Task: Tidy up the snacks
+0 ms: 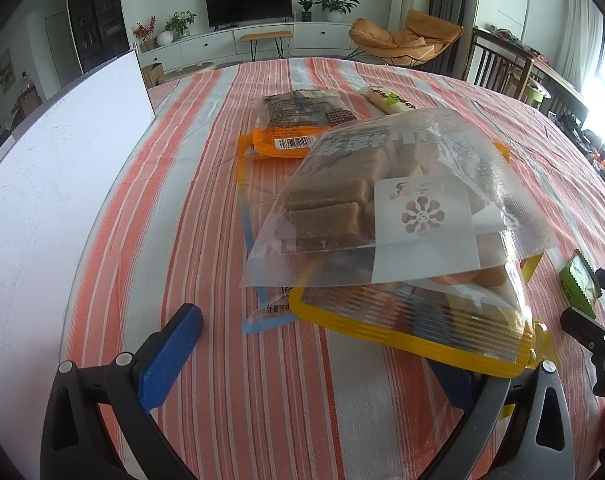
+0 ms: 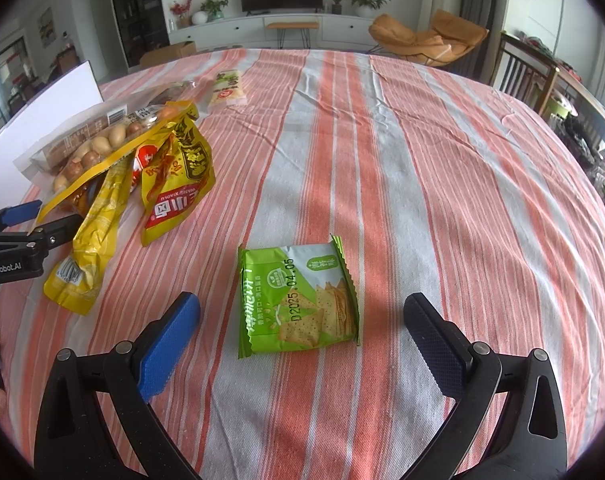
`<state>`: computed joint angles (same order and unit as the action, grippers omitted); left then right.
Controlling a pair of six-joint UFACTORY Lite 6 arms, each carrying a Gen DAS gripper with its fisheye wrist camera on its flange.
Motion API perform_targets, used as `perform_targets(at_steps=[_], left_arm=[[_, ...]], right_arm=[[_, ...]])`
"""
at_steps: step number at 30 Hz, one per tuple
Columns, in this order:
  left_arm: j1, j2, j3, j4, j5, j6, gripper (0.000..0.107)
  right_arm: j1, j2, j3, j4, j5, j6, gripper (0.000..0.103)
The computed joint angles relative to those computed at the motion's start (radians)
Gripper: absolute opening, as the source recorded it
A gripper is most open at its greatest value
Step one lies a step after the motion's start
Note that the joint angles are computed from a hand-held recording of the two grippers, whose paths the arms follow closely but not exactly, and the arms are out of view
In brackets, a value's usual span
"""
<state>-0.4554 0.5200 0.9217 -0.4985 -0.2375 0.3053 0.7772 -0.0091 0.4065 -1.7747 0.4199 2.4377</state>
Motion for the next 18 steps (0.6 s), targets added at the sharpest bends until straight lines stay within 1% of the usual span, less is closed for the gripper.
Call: perform_targets(at_steps=[16,17,18], left_arm=[[0.0,0.0,0.0,0.001,0.0,-0.001,0.103],[0.001,0.001,0.0,0.003,0.0,-0.002,0.103],[0.0,0.0,0.0,0.001,0.0,-0.001,0.103]], right_arm=[[0.002,-0.002,0.001,0.012,0.001,-0.012,0.103],[0.0,0.001,-0.002,-0.004,0.001,0.003,0.103],[-0.008,0.013,-0.012,-0.055,0.003,0.052,0.103]])
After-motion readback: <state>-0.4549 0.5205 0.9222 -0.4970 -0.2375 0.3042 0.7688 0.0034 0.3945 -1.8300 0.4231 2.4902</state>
